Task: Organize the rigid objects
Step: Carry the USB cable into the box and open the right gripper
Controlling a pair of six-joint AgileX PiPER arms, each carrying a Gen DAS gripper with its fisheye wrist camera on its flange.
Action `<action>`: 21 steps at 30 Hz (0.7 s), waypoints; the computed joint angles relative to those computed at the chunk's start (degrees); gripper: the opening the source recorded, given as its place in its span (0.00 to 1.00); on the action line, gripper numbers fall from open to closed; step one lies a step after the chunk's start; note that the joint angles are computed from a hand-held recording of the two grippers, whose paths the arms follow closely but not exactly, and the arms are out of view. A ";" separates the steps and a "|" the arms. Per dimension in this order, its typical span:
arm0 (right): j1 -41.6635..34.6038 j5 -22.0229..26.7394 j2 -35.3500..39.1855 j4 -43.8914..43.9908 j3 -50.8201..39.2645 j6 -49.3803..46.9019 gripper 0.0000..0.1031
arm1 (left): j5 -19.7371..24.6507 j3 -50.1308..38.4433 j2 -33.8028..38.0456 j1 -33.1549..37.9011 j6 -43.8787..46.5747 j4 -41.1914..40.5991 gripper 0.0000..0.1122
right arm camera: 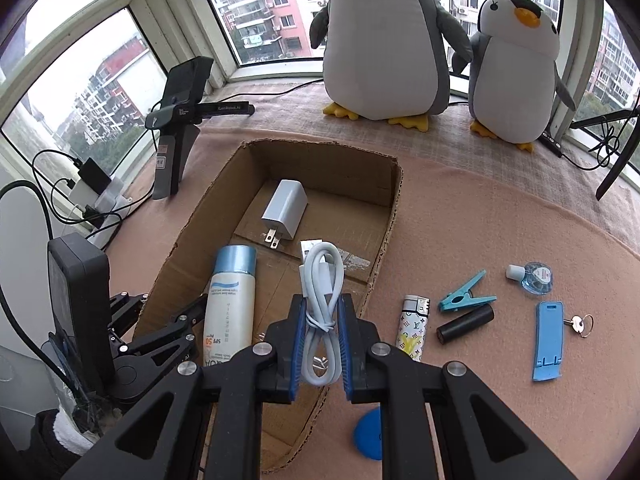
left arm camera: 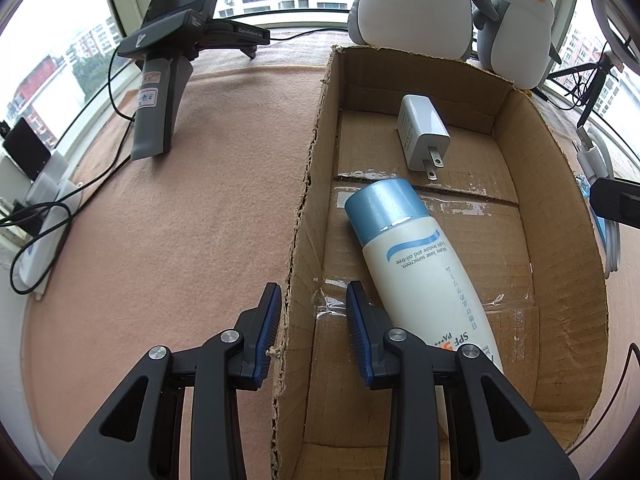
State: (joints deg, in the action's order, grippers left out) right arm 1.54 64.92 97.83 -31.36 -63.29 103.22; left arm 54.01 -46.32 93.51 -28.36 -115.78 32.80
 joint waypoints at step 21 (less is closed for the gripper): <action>-0.93 -0.75 4.34 -1.65 -3.39 -2.36 0.61 | -0.31 0.45 -0.43 0.03 0.31 0.23 0.28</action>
State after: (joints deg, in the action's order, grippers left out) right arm 0.61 64.17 102.18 -33.01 -66.68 100.86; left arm 53.70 -45.87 93.08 -28.33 -115.46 33.03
